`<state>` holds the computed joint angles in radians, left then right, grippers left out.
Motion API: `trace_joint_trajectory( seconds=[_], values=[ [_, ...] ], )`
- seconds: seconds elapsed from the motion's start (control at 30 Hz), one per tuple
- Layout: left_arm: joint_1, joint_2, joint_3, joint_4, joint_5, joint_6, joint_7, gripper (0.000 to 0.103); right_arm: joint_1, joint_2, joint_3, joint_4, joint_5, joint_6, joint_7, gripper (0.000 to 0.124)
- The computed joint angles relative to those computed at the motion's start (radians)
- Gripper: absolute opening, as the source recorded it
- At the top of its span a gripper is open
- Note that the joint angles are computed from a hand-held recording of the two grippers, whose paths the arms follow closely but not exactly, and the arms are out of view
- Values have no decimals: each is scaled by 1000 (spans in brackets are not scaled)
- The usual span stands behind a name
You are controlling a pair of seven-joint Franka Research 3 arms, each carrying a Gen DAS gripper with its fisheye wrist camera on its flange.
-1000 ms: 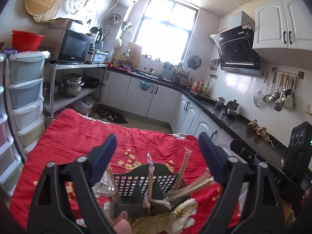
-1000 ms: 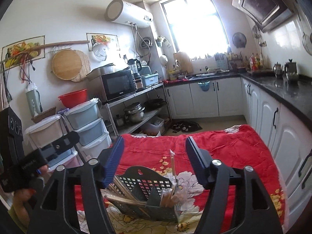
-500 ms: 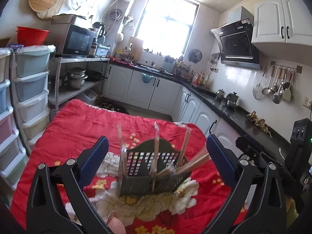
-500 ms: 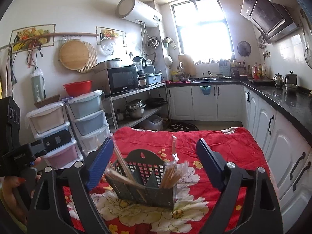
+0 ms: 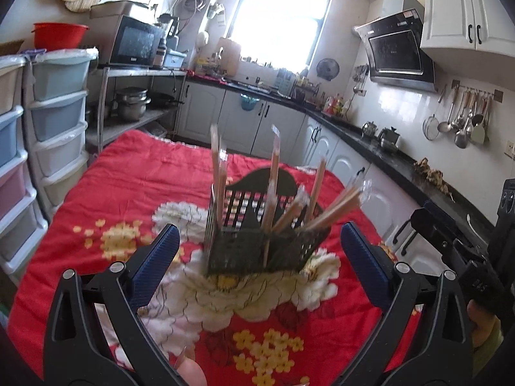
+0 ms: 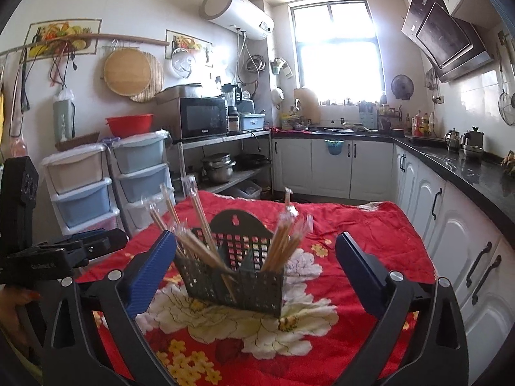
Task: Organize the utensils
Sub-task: 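Raise both open tools back from the caddy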
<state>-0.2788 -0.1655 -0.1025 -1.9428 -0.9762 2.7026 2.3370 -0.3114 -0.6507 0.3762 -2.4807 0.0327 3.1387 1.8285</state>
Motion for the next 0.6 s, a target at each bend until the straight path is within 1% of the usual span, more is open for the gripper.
trace_joint_trajectory(
  seconds=[0.07, 0.27, 0.33, 0.4, 0.47, 0.53, 0.6],
  values=[
    [1, -6, 1, -20, -1, 1, -2, 92, -16, -11, 19, -19, 1, -3, 15, 97],
    [-3, -25, 10, -83, -13, 4, 6, 92, 0, -23, 24, -77, -1, -38, 48, 97],
    [-10, -32, 14, -103, -33, 19, 31, 92, 17, -24, 16, -98, -6, -52, 57, 97],
    [-21, -40, 18, -129, -70, 55, 69, 92, 11, -31, 28, -117, -15, -61, 79, 97],
    [-36, -47, 27, -146, -123, 70, 122, 92, 5, -40, 40, -133, -24, -62, 101, 97],
    [-48, -52, 30, -163, -179, 94, 186, 92, -20, -55, 66, -152, -34, -50, 133, 97],
    [-50, -56, 28, -175, -202, 110, 209, 92, -41, -80, 88, -185, -36, -20, 166, 97]
  ],
)
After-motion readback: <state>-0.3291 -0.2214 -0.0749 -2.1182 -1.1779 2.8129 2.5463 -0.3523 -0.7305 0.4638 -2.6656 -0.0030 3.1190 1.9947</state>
